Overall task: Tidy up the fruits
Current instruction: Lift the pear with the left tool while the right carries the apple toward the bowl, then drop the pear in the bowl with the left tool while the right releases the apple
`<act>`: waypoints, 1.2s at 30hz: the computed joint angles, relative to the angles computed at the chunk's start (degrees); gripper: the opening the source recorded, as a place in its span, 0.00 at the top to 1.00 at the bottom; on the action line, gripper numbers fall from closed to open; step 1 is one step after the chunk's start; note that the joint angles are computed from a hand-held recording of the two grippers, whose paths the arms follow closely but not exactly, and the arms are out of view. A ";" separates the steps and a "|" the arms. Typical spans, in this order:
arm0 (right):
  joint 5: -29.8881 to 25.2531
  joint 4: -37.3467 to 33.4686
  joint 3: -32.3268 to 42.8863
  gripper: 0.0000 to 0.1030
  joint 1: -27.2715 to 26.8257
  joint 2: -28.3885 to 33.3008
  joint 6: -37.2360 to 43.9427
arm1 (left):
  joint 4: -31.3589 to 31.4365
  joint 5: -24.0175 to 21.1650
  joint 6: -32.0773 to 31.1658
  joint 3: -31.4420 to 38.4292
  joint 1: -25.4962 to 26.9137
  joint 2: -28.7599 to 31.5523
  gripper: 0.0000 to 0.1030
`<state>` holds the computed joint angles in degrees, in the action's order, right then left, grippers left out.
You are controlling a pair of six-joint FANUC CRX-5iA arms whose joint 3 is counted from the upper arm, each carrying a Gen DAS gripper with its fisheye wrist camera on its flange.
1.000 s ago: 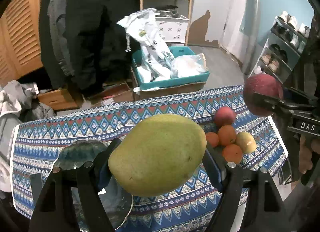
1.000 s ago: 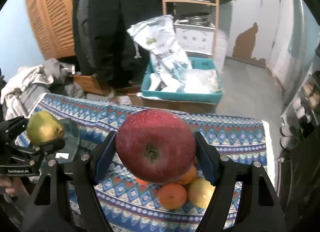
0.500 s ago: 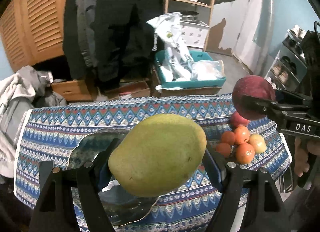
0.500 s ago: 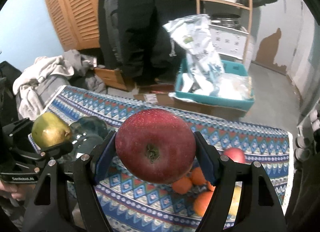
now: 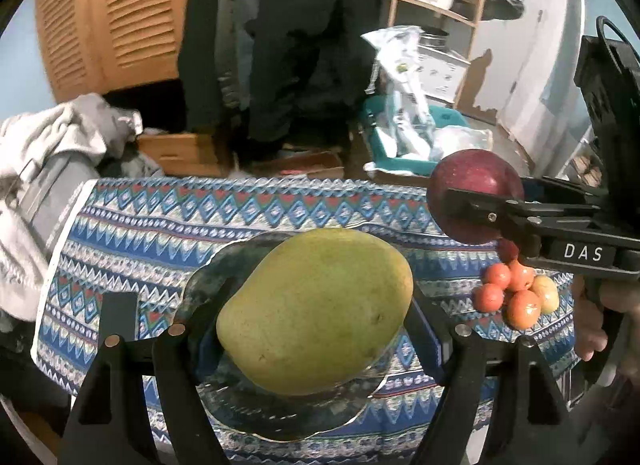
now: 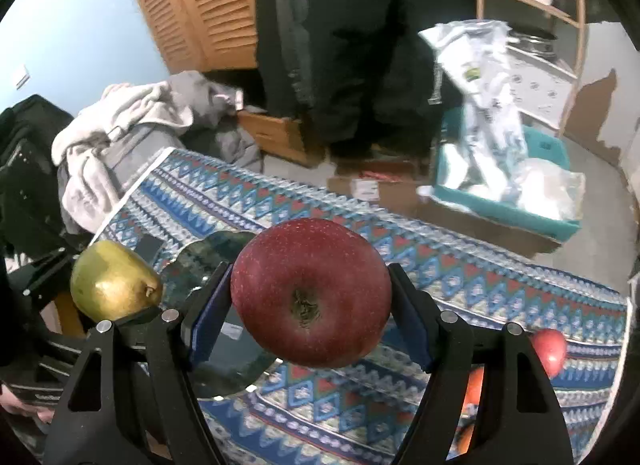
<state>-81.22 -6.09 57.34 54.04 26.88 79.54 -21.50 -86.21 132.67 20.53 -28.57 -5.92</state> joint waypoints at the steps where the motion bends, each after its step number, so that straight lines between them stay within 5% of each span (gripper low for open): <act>1: -0.43 -0.16 0.91 0.27 0.16 0.63 0.05 | 0.29 0.14 0.11 -0.69 0.49 -0.50 0.23; 21: -12.28 -4.31 15.52 0.27 3.28 14.17 1.00 | 6.19 1.89 0.30 -14.69 8.92 -6.71 0.23; 36: -15.73 -3.47 14.37 0.27 4.42 16.48 2.07 | 9.49 2.07 -1.20 -19.41 11.76 -6.19 0.23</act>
<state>-96.95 -9.57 71.70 58.47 43.36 81.61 -12.01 -84.15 131.46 1.12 -16.81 -12.11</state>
